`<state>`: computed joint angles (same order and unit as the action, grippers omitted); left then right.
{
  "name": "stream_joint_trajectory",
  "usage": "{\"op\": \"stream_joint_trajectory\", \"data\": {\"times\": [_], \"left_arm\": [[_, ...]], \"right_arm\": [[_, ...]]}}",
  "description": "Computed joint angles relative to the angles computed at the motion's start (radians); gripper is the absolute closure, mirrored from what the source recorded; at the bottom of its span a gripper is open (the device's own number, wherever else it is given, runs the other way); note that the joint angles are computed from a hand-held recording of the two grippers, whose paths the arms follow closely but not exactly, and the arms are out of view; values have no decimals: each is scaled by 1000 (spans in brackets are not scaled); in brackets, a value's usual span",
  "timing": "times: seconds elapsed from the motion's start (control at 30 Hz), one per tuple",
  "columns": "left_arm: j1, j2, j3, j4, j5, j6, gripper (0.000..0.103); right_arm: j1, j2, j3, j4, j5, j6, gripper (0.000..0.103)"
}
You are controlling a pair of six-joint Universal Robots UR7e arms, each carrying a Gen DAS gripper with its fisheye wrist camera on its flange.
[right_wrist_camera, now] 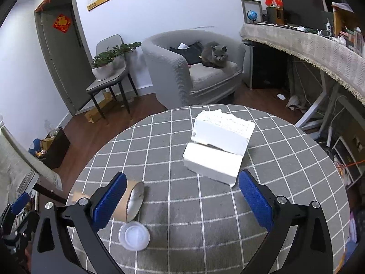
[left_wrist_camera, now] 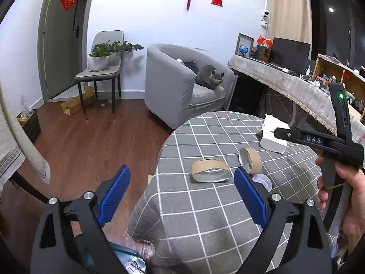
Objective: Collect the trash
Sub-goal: 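Grasp a brown tape core with the left gripper while the right grasps the white paper box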
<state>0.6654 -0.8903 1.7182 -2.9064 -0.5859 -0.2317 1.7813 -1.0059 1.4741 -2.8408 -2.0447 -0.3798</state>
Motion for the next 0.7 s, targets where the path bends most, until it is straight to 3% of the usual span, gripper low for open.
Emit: {"op": "stream_joint_trajectory", "data": {"times": [0.3, 0.7], "left_arm": [[31, 69, -93, 53, -63, 59, 9], [62, 139, -199, 218, -79, 9, 9]], "right_arm": [[-8, 56, -87, -6, -68, 29, 4], [-21, 93, -141, 13, -113, 73, 4]]}}
